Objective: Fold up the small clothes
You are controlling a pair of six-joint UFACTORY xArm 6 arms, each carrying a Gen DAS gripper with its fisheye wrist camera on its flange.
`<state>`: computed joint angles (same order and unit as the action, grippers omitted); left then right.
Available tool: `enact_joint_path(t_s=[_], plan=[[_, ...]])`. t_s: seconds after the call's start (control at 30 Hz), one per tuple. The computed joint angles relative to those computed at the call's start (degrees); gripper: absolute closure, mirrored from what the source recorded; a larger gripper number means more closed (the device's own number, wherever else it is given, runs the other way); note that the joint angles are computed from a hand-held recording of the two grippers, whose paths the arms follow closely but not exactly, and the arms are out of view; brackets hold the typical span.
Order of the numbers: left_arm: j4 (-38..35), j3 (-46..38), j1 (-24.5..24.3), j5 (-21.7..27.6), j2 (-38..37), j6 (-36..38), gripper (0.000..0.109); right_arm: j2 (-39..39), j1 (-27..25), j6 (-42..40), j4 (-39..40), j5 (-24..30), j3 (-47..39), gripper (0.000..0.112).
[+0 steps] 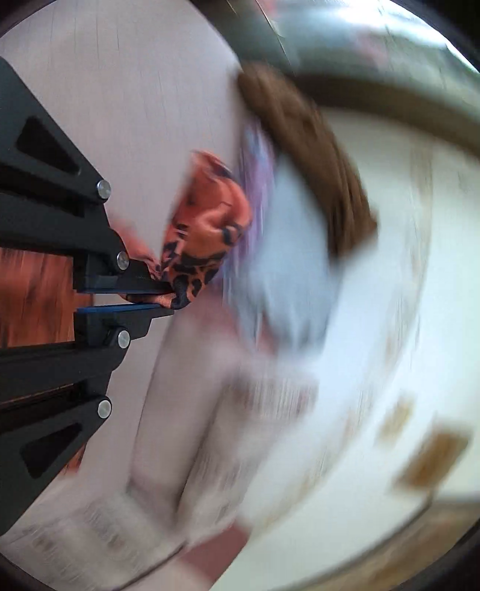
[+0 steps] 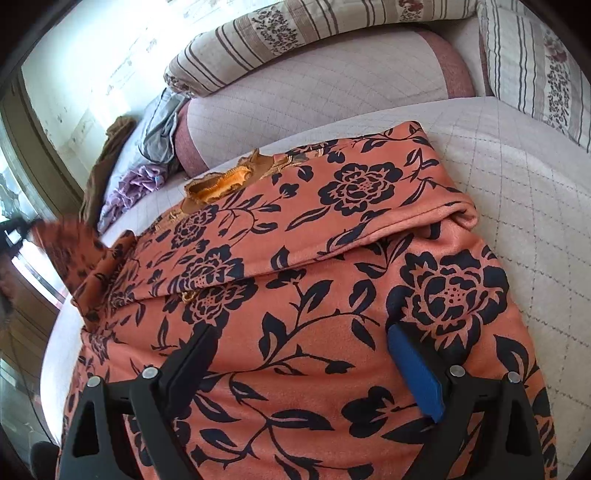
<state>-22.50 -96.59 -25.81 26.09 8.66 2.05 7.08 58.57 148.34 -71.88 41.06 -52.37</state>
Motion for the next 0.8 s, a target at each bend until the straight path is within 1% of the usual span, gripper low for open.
enact_joint_path(t_s=[0.03, 0.07, 0.13, 0.17, 0.2, 0.23, 0.27, 0.3, 0.33, 0.4, 0.47, 0.5, 0.57, 0.63, 0.7, 0.73, 0.77, 0.8], plan=[[-1.26, 0.00, -2.18, -0.27, -0.35, 1.16, 0.105, -0.23, 0.12, 1.11, -0.65, 0.11, 0.27, 0.017], [-2.40, -0.96, -5.38, 0.30, -0.05, 1.81, 0.104, -0.40, 0.11, 1.90, -1.26, 0.02, 0.52, 0.017], [-3.17, -2.88, -9.82, 2.42, 1.52, 2.12, 0.101, -1.11, 0.07, 5.11, -3.60, -0.46, 1.50, 0.017], [-2.96, -3.40, -12.02, 3.39, 2.73, 2.47, 0.093, -1.60, 0.02, 6.78, -4.77, -0.70, 2.07, 0.018], [-1.80, -4.73, -13.68, 6.10, 4.43, 2.56, 0.058, -2.00, 0.06, 8.13, -5.65, -0.79, 2.53, 0.018], [-0.79, -6.05, -14.53, 9.85, 6.03, 2.78, 0.030, -2.63, 0.14, 10.17, -6.94, -0.82, 3.19, 0.018], [0.73, -6.97, -15.00, 11.19, 7.56, 2.03, 0.030, -3.29, 0.03, 11.45, -7.58, -1.28, 3.79, 0.018], [3.44, -5.49, -15.20, 11.93, 7.41, 0.25, 0.030, -4.41, -0.03, 13.57, -8.20, -1.91, 4.69, 0.018], [5.12, -2.88, -15.19, 11.51, 6.22, -0.92, 0.030, -5.77, 0.33, 16.68, -9.40, -1.71, 5.77, 0.018], [5.48, 3.25, -13.76, 9.23, 3.26, -2.21, 0.030, -8.89, 1.32, 21.97, -12.32, -0.43, 8.16, 0.018], [5.88, 10.34, -11.05, 6.13, -0.51, -4.12, 0.030, -11.94, 1.75, 23.57, -12.92, 1.08, 10.19, 0.018], [7.71, 13.49, -10.23, 4.99, -2.42, -6.40, 0.030, -13.47, 1.45, 24.20, -13.51, 1.38, 11.13, 0.018], [10.69, 19.62, -7.30, 3.07, -5.56, -10.50, 0.030, -16.29, -1.71, 25.32, -16.74, -0.99, 12.58, 0.018], [10.82, 23.65, -4.38, 2.82, -7.37, -12.39, 0.030, -16.97, -6.35, 22.69, -16.61, -5.31, 12.29, 0.018], [9.44, 27.08, -1.77, 1.95, -8.54, -13.30, 0.030, -16.41, -11.95, 18.11, -15.57, -10.10, 11.03, 0.018], [8.93, 27.88, -0.95, 1.62, -8.72, -13.44, 0.030, -15.14, -15.89, 13.03, -12.33, -14.45, 9.90, 0.018], [7.32, 30.08, 0.10, 0.60, -9.69, -12.49, 0.030, -13.01, -19.28, 7.04, -7.67, -18.45, 8.73, 0.022], [6.18, 31.10, 0.58, -0.21, -10.02, -11.72, 0.030, -10.48, -21.07, 1.04, -2.27, -20.07, 7.22, 0.026]])
